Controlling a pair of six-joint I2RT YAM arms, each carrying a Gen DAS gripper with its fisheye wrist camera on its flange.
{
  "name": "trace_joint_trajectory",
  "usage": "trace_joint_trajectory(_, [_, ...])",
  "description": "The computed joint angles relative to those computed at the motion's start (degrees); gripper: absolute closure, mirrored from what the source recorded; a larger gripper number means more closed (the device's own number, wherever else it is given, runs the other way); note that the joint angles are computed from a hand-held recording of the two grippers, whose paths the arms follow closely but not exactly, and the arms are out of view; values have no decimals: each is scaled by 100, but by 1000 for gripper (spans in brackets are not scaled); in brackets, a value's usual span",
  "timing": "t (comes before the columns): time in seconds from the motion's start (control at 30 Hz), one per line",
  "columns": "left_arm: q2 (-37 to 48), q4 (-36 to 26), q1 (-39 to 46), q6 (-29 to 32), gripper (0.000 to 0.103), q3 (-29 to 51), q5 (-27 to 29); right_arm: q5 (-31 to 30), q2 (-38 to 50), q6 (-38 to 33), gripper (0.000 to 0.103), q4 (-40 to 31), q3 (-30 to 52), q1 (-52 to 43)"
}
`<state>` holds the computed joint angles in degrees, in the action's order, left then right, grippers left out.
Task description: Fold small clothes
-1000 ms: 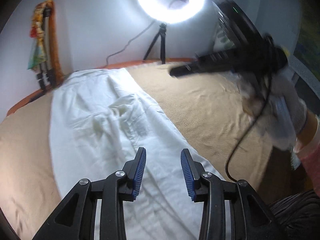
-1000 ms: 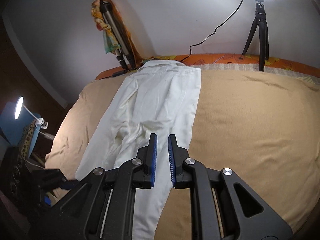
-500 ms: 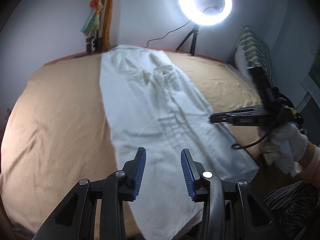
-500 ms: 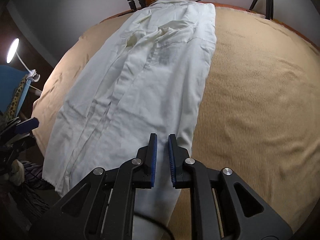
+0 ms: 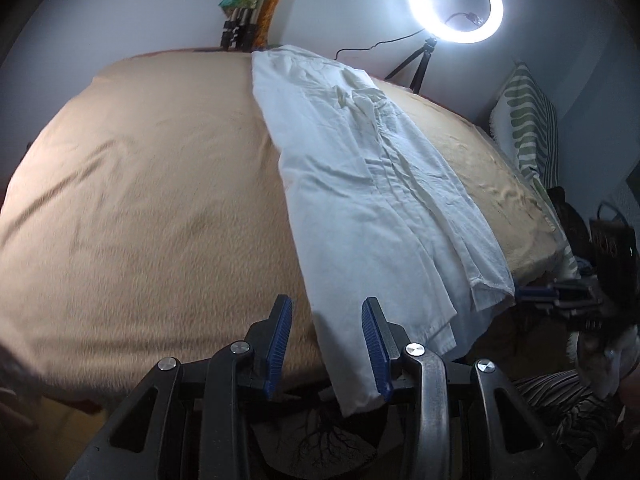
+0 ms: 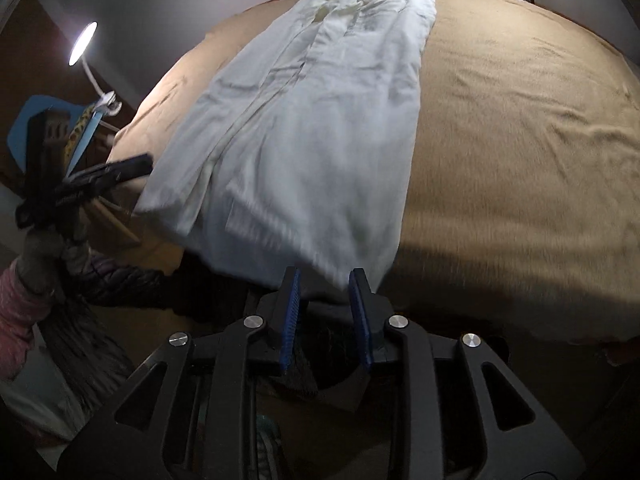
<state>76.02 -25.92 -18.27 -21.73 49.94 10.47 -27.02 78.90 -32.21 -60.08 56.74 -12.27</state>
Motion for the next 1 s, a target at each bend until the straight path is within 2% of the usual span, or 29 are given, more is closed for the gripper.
trace_joint_trajectory(0.07, [-134,-29,59,-101,65,-110,184,-199,-96,-196,75,-289,22,-354])
trace_joint_trajectory(0.17, [-197,-21,174,-299,60,-228,638,-617,83,-237,52,-485,257,-905])
trace_joint_trajectory(0.2, [-170,-7,214,-383,59,-252,807,-764,219,-224,50,-541,367,-1057])
trace_joint_trajectory(0.27, [-87,65,294,-571,58,-301,1092,-1028,666,-229,50,-713,634,-1285])
trace_joint_trajectory(0.47, [-50,433,574,-1082,56,-500,1698,-1398,1682,209,50,-785,1049,-1174])
trace_joint_trajectory(0.57, [-53,454,570,-1109,58,-523,1743,-1454,1761,299,47,-716,1052,-1025])
trace_joint_trajectory(0.77, [59,185,645,-1070,59,-445,2080,-1720,1982,127,48,-1021,1126,-931])
trace_joint_trajectory(0.83, [104,134,629,-1005,60,-469,2040,-1644,1933,147,48,-933,1074,-832])
trace_joint_trajectory(1.0, [396,500,614,-1242,76,-535,2323,-1672,1955,334,50,-862,1050,-696])
